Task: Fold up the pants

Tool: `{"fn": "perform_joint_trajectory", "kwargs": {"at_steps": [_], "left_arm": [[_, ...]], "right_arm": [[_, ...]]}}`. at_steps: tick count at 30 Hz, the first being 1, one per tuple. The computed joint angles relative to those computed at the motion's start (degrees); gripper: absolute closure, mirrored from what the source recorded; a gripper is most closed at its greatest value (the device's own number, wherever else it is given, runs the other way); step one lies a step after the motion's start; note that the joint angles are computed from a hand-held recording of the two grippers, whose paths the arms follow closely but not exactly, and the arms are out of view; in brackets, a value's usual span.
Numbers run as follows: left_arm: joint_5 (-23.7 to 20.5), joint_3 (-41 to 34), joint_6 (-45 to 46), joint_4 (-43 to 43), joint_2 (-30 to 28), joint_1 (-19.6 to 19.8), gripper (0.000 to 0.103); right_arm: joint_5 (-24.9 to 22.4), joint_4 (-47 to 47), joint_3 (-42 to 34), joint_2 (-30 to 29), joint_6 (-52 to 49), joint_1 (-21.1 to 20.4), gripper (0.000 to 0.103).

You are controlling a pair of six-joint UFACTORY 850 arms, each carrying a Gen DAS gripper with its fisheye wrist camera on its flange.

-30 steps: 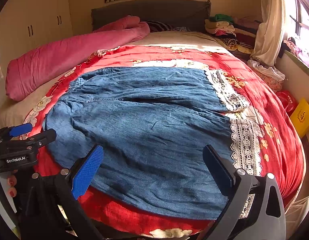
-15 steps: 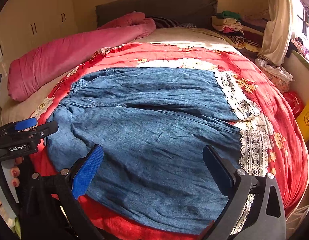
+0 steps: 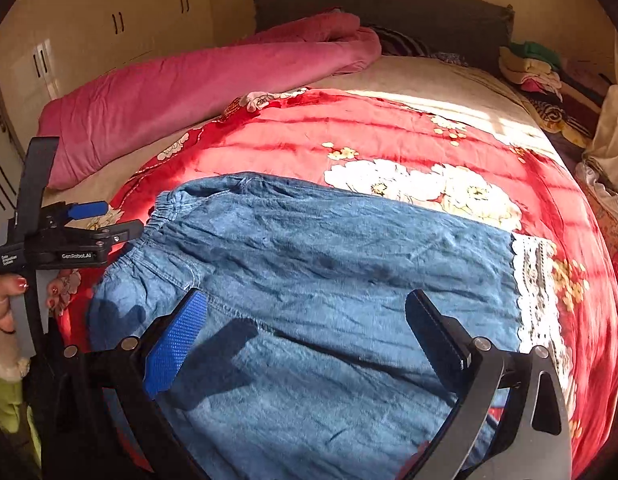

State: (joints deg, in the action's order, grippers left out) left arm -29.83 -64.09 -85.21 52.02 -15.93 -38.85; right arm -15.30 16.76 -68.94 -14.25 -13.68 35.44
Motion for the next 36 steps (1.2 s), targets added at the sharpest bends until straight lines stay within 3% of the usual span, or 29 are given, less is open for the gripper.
{"fn": "perform_joint_trajectory", "kwargs": {"at_steps": [4, 10, 13, 15, 17, 22, 27, 28, 29, 30, 32, 33, 36], "left_arm": [[4.0, -2.4, 5.0, -0.3, -3.0, 3.3, 0.010], [9.5, -6.7, 16.8, -5.3, -7.5, 5.8, 0.033], [11.5, -8.1, 25.2, -11.9, -9.2, 6.9, 0.057], [12.3, -8.6, 27.7, -13.3, -10.1, 7.2, 0.085], [14.5, -8.5, 31.3, -16.6, -10.2, 7.8, 0.096], [21.5, -4.9, 24.1, -9.5, -6.8, 8.5, 0.100], [23.2, -3.0, 17.0, -1.1, -4.0, 8.1, 0.100], [23.4, -2.7, 15.8, 0.1, -3.6, 8.0, 0.100], [23.8, -2.5, 15.4, 0.5, -3.3, 7.9, 0.100], [23.9, -2.5, 16.7, -0.8, -3.1, 7.9, 0.100], [22.8, -2.4, 14.5, 1.5, -2.9, 7.5, 0.100], [22.7, -2.2, 12.7, 3.4, -2.8, 7.3, 0.100], [22.9, -1.4, 9.0, 6.8, -2.0, 7.0, 0.100]], "right_arm": [[-4.1, -1.2, -8.3, -6.9, -3.4, -0.9, 0.004], [-9.4, -0.7, -18.7, -15.7, -8.2, -1.7, 0.004], [-12.0, -3.9, -24.1, -20.0, -7.0, -1.6, 0.004], [-13.7, -3.5, -27.3, -22.6, -8.1, -1.7, 0.004], [-14.6, -4.5, -30.1, -24.8, -7.9, -1.6, 0.004], [-17.0, -3.7, -35.4, -28.9, -11.9, -1.1, 0.004], [-17.3, -6.6, -37.8, -30.8, -14.9, -0.2, 0.009], [-17.9, -6.4, -38.3, -31.2, -15.6, -0.2, 0.028], [-18.9, -5.4, -38.6, -31.4, -16.5, -0.3, 0.055], [-19.8, -3.1, -38.4, -31.2, -18.1, -0.5, 0.061], [-18.9, 0.9, -35.4, -29.0, -21.2, -0.8, 0.086], [-17.8, 1.9, -33.4, -27.5, -21.8, -0.8, 0.091], [-15.4, 6.3, -28.1, -23.3, -23.0, -1.4, 0.095]]}}
